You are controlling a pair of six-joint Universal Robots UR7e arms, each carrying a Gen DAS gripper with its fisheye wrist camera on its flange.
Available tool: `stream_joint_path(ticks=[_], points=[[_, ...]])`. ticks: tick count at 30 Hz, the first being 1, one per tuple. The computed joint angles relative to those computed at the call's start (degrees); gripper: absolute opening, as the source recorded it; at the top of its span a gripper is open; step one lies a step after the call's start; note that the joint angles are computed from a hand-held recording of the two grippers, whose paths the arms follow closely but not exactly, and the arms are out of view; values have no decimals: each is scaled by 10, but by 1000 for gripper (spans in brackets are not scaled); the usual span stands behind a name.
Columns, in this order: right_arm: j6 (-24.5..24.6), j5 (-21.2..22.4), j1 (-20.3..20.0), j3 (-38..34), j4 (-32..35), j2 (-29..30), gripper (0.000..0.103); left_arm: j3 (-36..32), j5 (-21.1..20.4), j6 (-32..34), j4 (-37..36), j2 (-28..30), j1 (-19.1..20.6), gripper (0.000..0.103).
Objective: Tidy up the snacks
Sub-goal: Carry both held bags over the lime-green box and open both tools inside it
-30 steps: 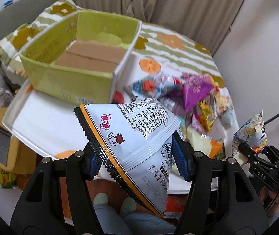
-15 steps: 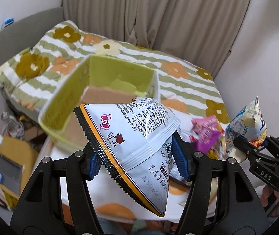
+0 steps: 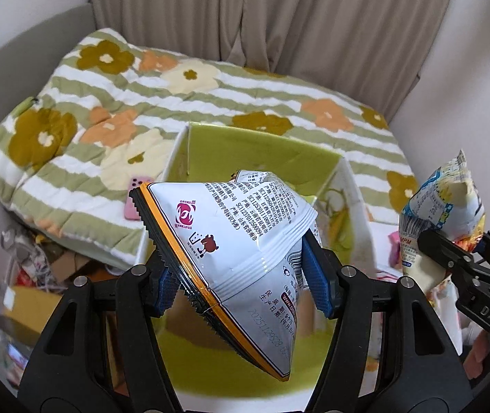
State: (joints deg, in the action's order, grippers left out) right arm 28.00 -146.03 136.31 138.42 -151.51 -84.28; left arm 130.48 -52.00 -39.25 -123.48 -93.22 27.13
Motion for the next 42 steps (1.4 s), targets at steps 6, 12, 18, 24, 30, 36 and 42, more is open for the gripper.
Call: stream_joint_path(ticks=[6,12,18,24,30,36,42], points=[[54,-1,-29,-33,25,43,50,-29,-31,103,-60,74,74,59],[65,3,-53,-45,17,62,50,-44,-23,137,-86,125,95,74],[10,36,-86,-35,-38,67,49,-46,11,121,-72,139,87,100],[-32,68,-101,-33,-76,62,50,-39,32,106,-43,128,69,100],[-91,92,-132,-58,-96,90,50,-29,41,90,-17,116,59,100],[-150,119,-171,-85,-110,134,50,-22,38,79,7,117,65,100],[-187,131,-175,-93,-141,157,56,-17,34,81,1,115,68,100]])
